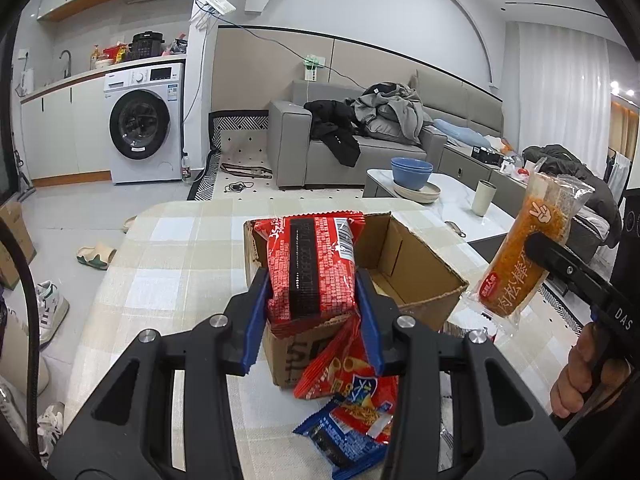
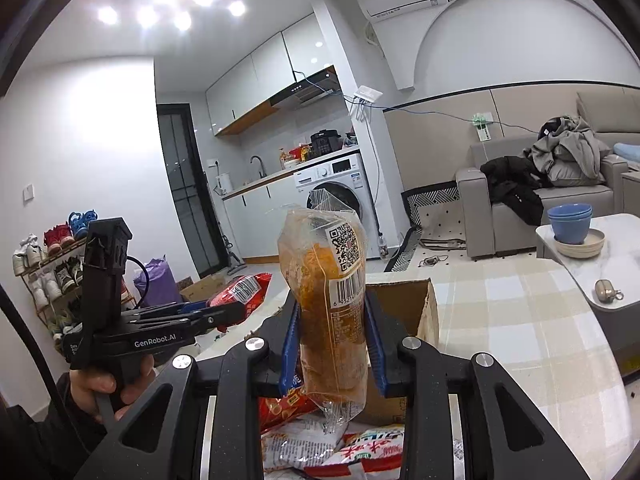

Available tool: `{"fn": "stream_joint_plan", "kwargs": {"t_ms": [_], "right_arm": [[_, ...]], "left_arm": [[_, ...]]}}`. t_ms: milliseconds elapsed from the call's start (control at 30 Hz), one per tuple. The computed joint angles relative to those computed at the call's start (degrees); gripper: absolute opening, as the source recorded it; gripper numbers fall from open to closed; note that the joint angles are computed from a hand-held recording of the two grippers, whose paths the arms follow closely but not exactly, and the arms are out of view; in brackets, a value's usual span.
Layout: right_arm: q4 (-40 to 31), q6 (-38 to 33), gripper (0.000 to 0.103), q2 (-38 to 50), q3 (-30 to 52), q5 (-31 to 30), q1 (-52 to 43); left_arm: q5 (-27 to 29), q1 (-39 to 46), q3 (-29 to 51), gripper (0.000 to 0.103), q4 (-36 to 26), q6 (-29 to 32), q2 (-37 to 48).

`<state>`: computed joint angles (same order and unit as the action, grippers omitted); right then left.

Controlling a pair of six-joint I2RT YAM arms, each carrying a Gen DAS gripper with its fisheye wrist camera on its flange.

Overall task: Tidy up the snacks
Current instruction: 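Lift both held packs over the cardboard box, then open both grippers to release the packs into the box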

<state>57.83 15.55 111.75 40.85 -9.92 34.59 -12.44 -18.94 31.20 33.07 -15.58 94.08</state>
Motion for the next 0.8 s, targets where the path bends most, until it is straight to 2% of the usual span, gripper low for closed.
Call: {"fn": "stream_joint_plan", "kwargs": {"t_ms": [267, 800], "right_arm": [[-1.5, -0.3, 0.03, 1.0, 3.1, 0.8, 0.4], [4.0, 0.2, 0.03, 8.0, 8.2, 3.0, 1.5]], "left_arm": [[-0.3, -0.2, 6.0, 0.038, -2.4, 0.1, 4.7], [-1.7, -0.8, 18.5, 0.038, -2.1, 1.1, 19.8]]}}
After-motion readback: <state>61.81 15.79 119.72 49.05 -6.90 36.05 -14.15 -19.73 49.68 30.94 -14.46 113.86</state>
